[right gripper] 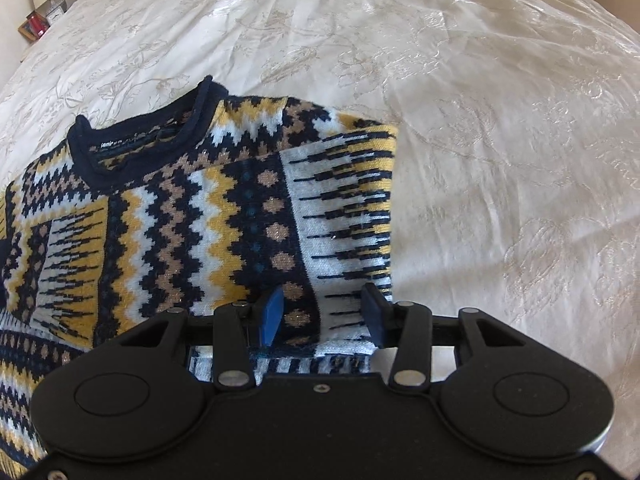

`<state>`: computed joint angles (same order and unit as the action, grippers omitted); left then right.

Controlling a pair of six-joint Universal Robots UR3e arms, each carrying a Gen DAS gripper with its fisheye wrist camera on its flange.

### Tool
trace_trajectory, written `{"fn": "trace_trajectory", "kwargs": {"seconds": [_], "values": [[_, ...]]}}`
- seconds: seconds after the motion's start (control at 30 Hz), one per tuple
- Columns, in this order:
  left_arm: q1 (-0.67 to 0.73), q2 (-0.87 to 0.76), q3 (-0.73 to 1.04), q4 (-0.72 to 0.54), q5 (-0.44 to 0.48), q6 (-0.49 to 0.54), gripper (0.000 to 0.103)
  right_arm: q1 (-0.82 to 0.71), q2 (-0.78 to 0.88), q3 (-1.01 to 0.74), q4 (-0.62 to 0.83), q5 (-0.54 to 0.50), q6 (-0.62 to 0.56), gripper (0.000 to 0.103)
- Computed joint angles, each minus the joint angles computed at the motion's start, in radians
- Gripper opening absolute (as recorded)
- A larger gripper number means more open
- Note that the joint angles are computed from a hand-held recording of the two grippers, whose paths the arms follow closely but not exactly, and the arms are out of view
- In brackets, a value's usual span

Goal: Fold small clothes
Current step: 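Open the right gripper and lift it off the laid sleeve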

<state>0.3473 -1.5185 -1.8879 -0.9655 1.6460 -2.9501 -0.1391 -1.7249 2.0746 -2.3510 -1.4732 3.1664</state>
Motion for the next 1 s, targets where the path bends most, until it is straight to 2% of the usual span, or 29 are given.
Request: {"fn": "trace_trajectory", "kwargs": {"seconds": [0.2,0.43,0.47,0.5,0.53,0.63,0.73,0.8,0.83,0.93,1.0], "values": [[0.059,0.116,-0.063,-0.047,-0.038,0.048,0.077,-0.020,0.000,-0.008,-0.080,-0.045,0.031,0.061],[0.065,0.223,-0.101,-0.118,-0.061,0.059,0.077,-0.023,0.135,-0.101,-0.118,-0.040,0.005,0.061],[0.067,0.232,-0.102,-0.127,-0.065,0.062,0.077,-0.018,0.156,-0.116,-0.116,-0.042,-0.002,0.053],[0.069,0.244,-0.105,-0.136,-0.068,0.065,0.077,-0.014,0.172,-0.133,-0.101,-0.039,-0.014,0.038],[0.081,0.242,-0.104,-0.132,-0.075,0.079,0.077,-0.019,0.182,-0.150,-0.073,-0.023,-0.035,0.013],[0.078,0.235,-0.105,-0.118,-0.081,0.080,0.077,-0.030,0.185,-0.152,-0.063,-0.045,-0.036,0.012],[0.066,0.209,-0.117,-0.091,-0.073,0.076,0.077,-0.063,0.185,-0.139,-0.051,-0.035,-0.004,0.017],[0.057,0.183,-0.125,-0.072,-0.059,0.070,0.078,-0.067,0.185,-0.130,-0.060,-0.038,-0.001,0.028],[0.049,0.159,-0.129,-0.055,-0.055,0.064,0.078,-0.067,0.176,-0.121,-0.067,-0.038,-0.004,0.040],[0.065,0.148,-0.154,-0.029,-0.074,0.070,0.078,-0.071,0.145,-0.107,-0.069,-0.040,-0.006,0.047],[0.077,0.145,-0.166,-0.016,-0.090,0.072,0.079,-0.071,0.109,-0.087,-0.070,-0.040,-0.007,0.057]]}}
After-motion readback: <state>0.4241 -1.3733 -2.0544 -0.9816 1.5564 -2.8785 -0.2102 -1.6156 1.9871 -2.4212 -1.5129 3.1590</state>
